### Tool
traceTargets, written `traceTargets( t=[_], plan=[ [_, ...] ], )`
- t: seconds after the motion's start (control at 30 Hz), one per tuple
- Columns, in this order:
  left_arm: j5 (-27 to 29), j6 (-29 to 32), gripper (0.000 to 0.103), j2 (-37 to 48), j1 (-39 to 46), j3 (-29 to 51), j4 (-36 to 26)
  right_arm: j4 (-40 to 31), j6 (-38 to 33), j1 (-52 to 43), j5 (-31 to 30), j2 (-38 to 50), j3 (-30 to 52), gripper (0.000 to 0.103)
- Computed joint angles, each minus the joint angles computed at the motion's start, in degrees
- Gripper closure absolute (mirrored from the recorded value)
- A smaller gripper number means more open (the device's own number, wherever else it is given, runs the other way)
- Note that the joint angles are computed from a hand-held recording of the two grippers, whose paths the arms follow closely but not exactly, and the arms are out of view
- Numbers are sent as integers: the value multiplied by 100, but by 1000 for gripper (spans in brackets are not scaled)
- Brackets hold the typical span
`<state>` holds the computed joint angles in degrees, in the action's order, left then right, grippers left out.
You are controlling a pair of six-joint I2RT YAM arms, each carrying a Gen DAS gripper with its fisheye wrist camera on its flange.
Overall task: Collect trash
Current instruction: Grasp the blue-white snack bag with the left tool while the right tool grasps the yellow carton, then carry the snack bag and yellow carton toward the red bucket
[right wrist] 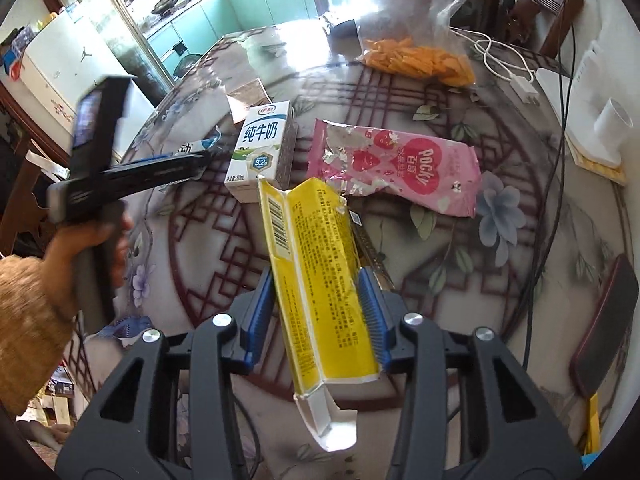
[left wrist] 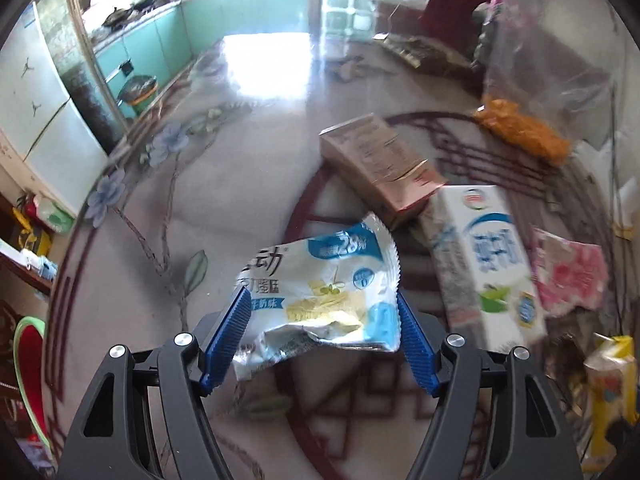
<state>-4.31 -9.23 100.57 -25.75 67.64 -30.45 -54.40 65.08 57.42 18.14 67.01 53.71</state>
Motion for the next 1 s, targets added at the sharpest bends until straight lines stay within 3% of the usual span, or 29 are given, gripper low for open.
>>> traceTargets(
  t=[0.1, 0.17, 0.27, 0.43, 1.0],
  plan=[
    [-94, -37, 37, 163, 7, 8, 106, -36, 58, -15, 33, -61, 6, 61],
    [-169, 72, 50, 170, -49, 1, 109, -29, 78, -60, 52, -92, 13, 61],
    [26, 170, 81, 82, -24, 30, -28, 50, 124, -73, 47, -46, 36, 61],
    [399, 286, 94, -372, 155, -122, -307, 285, 172, 65, 32, 149, 132, 61],
    [1156, 638, 95, -3134, 781, -1250, -1174, 102, 801, 939, 432, 738, 769, 61]
  ],
)
